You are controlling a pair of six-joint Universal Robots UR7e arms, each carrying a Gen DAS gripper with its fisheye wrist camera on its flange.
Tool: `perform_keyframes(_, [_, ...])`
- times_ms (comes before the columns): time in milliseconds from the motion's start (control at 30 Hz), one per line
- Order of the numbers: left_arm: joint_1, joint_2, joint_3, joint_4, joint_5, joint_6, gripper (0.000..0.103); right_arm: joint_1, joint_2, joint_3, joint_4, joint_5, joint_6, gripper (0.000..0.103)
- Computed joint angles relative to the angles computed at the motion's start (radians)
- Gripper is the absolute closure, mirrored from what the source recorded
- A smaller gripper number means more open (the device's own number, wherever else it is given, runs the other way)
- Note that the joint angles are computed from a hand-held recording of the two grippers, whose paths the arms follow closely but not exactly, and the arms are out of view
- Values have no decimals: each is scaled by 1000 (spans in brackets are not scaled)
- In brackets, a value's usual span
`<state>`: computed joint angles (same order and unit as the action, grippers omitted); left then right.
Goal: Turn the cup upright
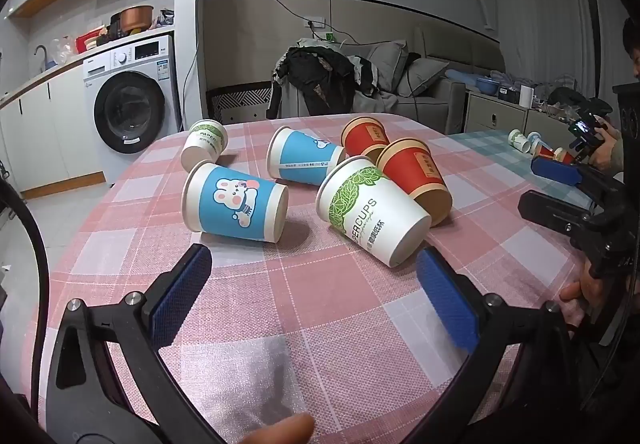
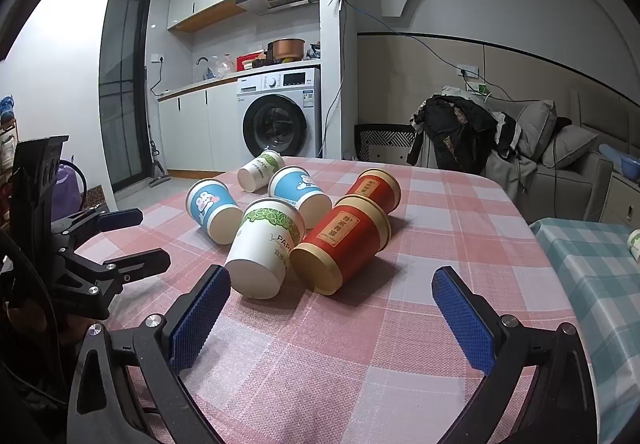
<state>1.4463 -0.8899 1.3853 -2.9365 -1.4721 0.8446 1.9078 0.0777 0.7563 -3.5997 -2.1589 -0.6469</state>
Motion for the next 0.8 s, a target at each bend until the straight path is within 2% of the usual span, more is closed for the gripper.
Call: perform_keyframes(800, [0,3,4,-23,0,12,1,-1,-3,5,-4,-1,-7,0])
